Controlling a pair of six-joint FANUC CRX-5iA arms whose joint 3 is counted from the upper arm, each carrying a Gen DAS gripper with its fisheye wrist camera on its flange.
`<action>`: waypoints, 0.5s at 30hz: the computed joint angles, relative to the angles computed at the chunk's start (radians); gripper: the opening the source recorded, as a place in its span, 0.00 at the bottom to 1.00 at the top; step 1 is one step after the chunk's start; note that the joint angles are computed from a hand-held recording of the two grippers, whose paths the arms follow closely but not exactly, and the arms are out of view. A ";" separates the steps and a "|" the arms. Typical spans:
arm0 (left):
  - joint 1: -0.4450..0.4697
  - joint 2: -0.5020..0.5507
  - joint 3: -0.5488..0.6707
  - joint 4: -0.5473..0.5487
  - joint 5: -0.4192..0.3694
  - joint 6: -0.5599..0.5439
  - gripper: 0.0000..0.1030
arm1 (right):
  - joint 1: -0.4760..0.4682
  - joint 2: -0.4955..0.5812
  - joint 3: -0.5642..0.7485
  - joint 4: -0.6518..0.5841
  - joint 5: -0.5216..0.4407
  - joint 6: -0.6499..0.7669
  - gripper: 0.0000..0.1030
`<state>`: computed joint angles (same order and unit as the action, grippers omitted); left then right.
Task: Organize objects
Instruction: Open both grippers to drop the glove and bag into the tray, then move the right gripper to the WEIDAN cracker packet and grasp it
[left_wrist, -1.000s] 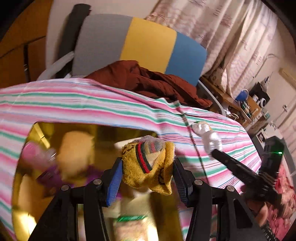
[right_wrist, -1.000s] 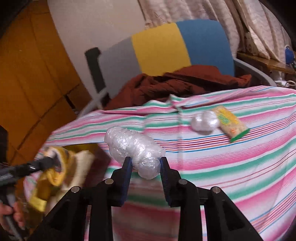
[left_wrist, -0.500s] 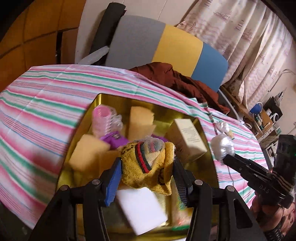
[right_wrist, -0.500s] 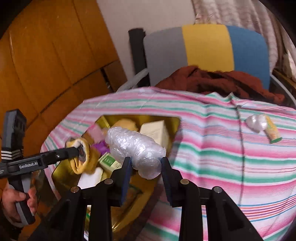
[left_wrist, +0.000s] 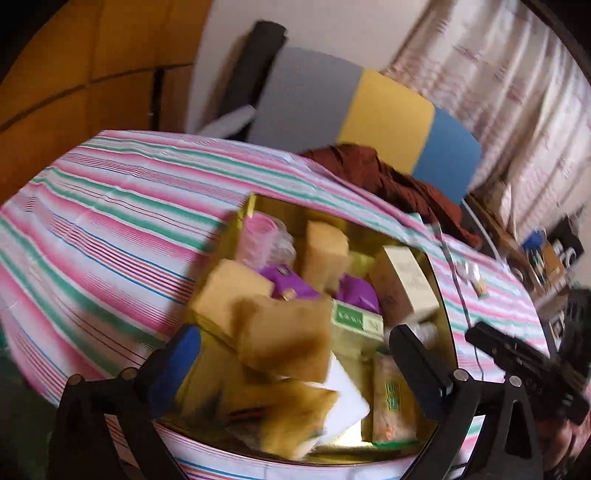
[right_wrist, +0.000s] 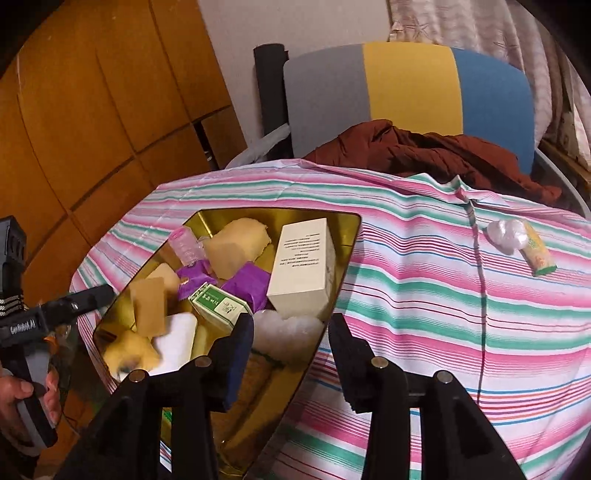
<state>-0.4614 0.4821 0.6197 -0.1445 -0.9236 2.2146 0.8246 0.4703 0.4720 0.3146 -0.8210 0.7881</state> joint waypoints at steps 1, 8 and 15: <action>-0.004 -0.008 0.003 -0.036 -0.008 0.041 1.00 | -0.002 -0.004 -0.009 0.004 0.007 -0.011 0.41; -0.007 0.005 0.045 -0.050 -0.030 0.088 1.00 | -0.019 -0.024 -0.049 0.040 0.036 -0.067 0.41; -0.028 0.126 0.207 0.063 -0.085 -0.061 1.00 | -0.062 -0.066 -0.126 0.101 0.042 -0.159 0.41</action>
